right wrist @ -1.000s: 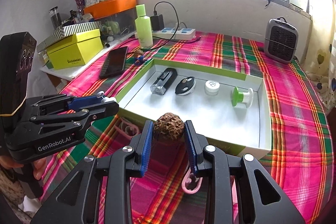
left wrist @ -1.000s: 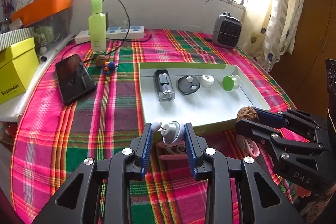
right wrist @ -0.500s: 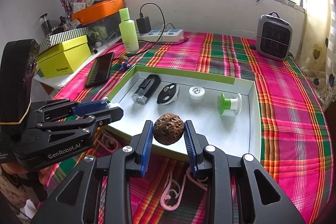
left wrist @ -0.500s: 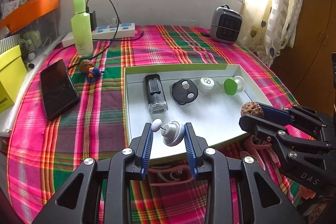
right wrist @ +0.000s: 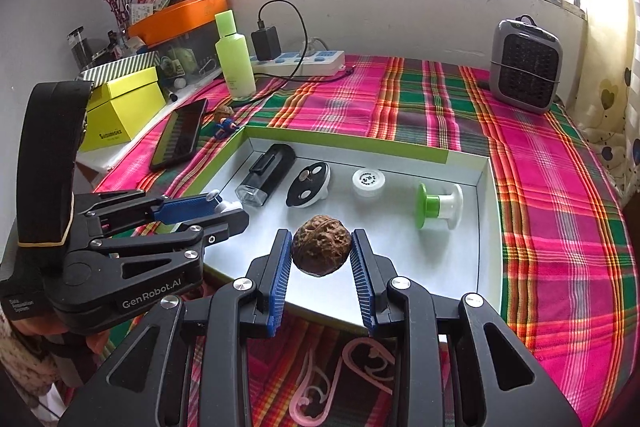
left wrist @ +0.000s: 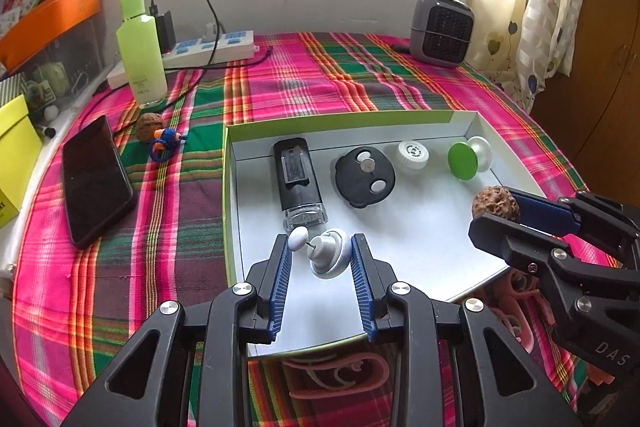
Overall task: Organize objects
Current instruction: 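Carry the white knob and walnut over the box with both grippers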
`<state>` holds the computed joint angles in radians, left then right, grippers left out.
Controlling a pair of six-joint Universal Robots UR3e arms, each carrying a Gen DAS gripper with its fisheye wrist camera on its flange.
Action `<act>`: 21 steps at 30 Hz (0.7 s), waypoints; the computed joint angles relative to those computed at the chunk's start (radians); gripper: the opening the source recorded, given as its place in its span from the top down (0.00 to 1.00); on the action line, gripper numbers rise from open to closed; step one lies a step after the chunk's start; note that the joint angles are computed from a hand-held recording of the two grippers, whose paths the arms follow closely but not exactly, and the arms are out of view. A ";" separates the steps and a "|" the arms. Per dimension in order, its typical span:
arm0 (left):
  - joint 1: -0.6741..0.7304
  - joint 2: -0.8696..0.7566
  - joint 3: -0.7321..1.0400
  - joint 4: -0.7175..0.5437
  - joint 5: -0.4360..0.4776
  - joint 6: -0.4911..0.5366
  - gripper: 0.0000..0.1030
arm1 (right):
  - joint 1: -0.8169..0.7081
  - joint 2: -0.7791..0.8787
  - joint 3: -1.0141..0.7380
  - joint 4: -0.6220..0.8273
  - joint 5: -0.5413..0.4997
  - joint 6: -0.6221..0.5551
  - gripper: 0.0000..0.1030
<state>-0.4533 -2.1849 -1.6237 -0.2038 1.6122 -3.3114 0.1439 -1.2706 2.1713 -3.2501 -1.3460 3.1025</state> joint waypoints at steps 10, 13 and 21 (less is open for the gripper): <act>-0.011 -0.036 0.048 -0.038 0.013 0.017 0.72 | 0.003 0.033 -0.036 0.018 0.002 -0.010 0.70; -0.012 -0.035 0.049 -0.040 0.012 0.018 0.72 | 0.004 0.040 -0.045 0.022 0.002 -0.008 0.70; -0.010 -0.038 0.054 -0.044 0.008 0.022 0.70 | 0.002 0.046 -0.054 0.028 0.002 -0.009 0.70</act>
